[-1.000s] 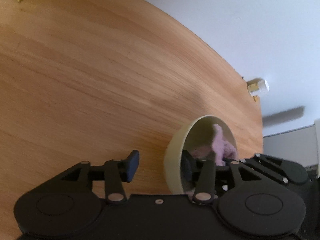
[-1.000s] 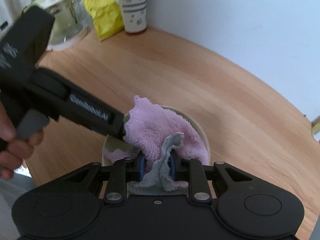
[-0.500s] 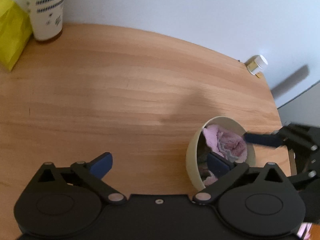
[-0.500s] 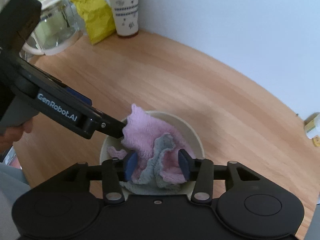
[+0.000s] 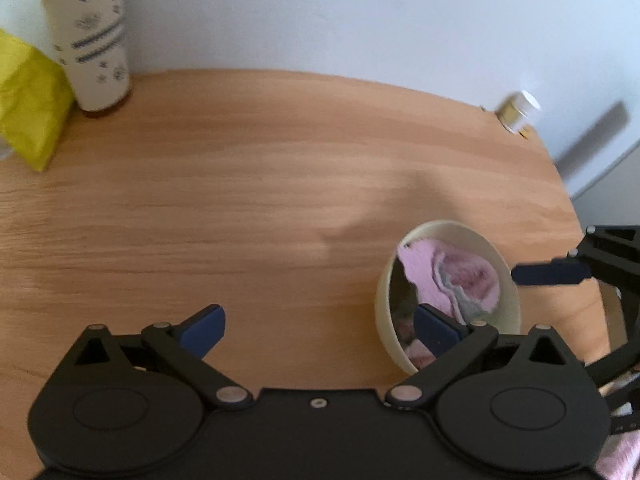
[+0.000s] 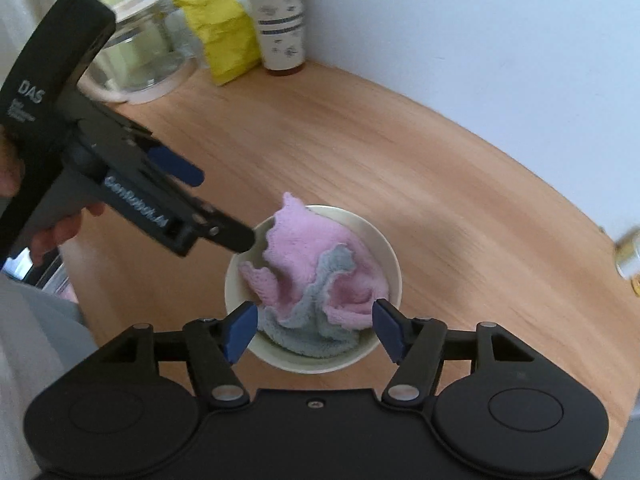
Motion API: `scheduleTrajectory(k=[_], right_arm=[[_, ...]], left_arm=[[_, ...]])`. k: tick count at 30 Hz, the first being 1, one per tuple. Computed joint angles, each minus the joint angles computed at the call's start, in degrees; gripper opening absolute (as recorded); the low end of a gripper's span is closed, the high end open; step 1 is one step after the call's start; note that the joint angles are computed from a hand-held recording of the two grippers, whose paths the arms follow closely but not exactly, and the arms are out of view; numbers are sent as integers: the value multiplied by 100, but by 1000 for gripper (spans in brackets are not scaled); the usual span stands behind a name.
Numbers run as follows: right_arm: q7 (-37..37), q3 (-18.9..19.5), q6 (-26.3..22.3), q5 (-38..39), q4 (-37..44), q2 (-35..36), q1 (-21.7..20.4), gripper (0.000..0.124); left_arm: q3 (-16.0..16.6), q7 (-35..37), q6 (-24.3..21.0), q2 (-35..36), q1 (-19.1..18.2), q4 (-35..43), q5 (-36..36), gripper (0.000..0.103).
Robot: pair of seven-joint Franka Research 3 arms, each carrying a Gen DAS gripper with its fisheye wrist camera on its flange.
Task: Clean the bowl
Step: 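Lower the bowl upright with the left gripper while the right gripper pushes the towel inside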
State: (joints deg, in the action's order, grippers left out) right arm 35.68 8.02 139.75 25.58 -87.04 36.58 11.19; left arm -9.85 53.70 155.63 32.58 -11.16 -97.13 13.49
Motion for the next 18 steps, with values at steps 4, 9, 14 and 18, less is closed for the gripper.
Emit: scheduleTrajectory(k=[4, 9, 14, 18], right_arm=[[-597, 95, -882, -123, 650, 378, -161, 59], [-1572, 126, -1434, -276, 1191, 702, -168, 58], [-2368, 108, -1885, -458, 1801, 1091, -79, 57], [-3185, 145, -1699, -503, 1707, 1113, -38, 33]], left_arm=[[173, -268, -356, 27, -256, 159, 220, 102], [599, -1341, -698, -71, -757, 186, 1004, 102], [336, -1780, -278, -315, -466, -261, 764, 102], [261, -1846, -14, -434, -411, -514, 816, 100]])
